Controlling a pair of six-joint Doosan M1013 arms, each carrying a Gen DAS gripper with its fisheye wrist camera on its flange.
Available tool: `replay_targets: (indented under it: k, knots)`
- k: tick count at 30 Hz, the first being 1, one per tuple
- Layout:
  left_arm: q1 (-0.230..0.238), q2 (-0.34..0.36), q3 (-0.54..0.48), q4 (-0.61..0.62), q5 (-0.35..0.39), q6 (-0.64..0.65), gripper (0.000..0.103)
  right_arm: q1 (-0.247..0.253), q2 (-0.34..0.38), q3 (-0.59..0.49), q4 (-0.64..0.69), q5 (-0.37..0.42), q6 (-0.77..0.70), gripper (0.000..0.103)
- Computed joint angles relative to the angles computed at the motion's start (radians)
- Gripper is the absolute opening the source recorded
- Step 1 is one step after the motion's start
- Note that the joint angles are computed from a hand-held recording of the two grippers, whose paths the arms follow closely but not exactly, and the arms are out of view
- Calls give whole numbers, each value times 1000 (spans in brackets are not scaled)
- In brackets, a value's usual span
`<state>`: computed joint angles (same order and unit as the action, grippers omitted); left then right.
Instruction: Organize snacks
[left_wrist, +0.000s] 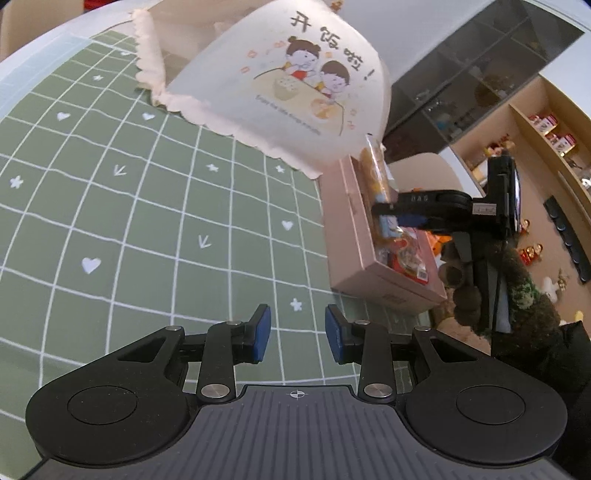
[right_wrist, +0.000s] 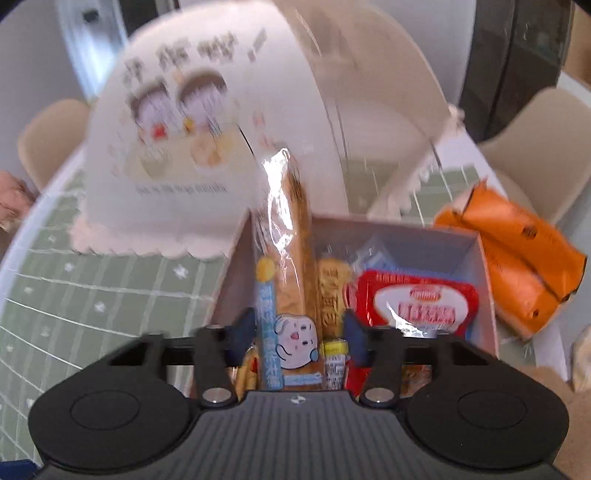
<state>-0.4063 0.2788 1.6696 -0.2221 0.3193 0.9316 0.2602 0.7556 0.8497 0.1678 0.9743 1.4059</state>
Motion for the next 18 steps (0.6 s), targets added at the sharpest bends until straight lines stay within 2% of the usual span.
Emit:
replay_targets:
  k: [4, 8, 11, 13, 15, 18]
  knots:
    - [-2, -3, 12, 1, -17, -14, 36, -18, -85, 117, 97, -64, -36, 29]
    - [-7, 20, -7, -76, 8, 52, 36, -54, -136, 206, 272, -32, -115, 32]
    - [-22, 39, -33, -62, 45, 91, 36, -45, -205, 328, 222, -176, -123, 46]
    - [-47, 53, -56, 112, 88, 0, 36, -42, -254, 415, 221, -276, -162, 53]
    - [-81, 68, -72, 337, 142, -136, 36, -46, -298, 495, 273, -340, -242, 66]
    - [-132, 85, -71, 627, 196, -315, 36, -37, -360, 619, 313, -433, -309, 75]
